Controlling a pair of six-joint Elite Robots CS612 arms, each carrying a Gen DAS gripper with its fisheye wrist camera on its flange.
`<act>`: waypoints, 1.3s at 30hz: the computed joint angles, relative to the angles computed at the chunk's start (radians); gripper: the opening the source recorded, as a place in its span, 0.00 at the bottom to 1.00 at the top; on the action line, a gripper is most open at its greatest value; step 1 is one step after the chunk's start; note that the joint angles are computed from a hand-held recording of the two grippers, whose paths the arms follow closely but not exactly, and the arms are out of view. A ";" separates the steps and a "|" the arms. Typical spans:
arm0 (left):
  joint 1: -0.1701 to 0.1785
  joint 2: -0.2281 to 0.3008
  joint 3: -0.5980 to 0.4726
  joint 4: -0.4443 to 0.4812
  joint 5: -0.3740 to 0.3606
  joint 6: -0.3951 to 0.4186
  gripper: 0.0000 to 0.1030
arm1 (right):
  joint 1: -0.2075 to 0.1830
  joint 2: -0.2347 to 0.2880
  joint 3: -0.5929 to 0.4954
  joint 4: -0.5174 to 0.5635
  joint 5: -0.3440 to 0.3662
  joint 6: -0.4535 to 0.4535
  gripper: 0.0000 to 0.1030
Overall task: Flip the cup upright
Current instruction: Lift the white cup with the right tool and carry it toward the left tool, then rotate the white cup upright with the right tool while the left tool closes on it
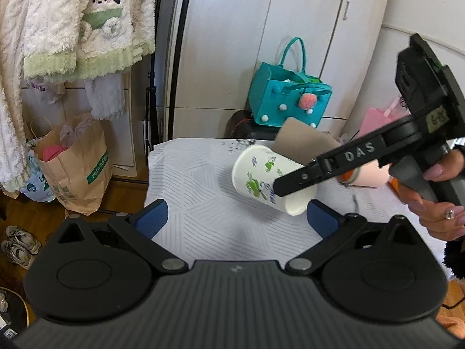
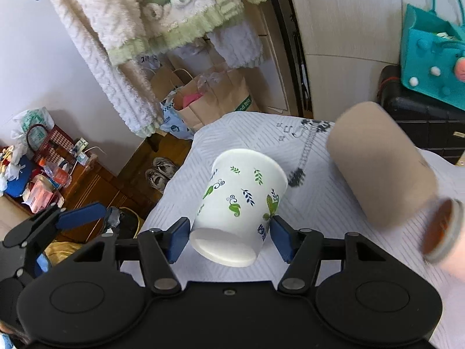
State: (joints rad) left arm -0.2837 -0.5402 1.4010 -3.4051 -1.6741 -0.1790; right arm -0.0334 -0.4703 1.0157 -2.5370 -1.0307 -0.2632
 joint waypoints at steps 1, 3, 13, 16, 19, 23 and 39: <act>-0.003 -0.006 0.012 -0.010 -0.002 0.000 1.00 | -0.003 -0.011 0.021 -0.011 0.001 -0.002 0.64; -0.007 -0.016 0.029 -0.018 -0.010 -0.001 1.00 | -0.012 -0.036 0.069 -0.024 0.007 -0.012 0.64; -0.027 -0.043 0.095 -0.049 -0.068 0.012 1.00 | -0.053 -0.114 0.251 -0.079 0.018 -0.034 0.64; -0.035 -0.047 0.110 -0.047 -0.079 0.021 1.00 | -0.063 -0.133 0.299 -0.099 0.019 -0.056 0.64; -0.040 -0.051 0.118 -0.040 -0.096 0.024 1.00 | -0.072 -0.146 0.334 -0.110 0.018 -0.065 0.63; -0.047 -0.057 0.127 -0.034 -0.109 0.022 1.00 | -0.086 -0.163 0.379 -0.136 0.021 -0.079 0.63; -0.087 -0.050 0.092 0.075 -0.246 -0.011 1.00 | -0.133 -0.209 0.510 -0.243 -0.033 -0.134 0.63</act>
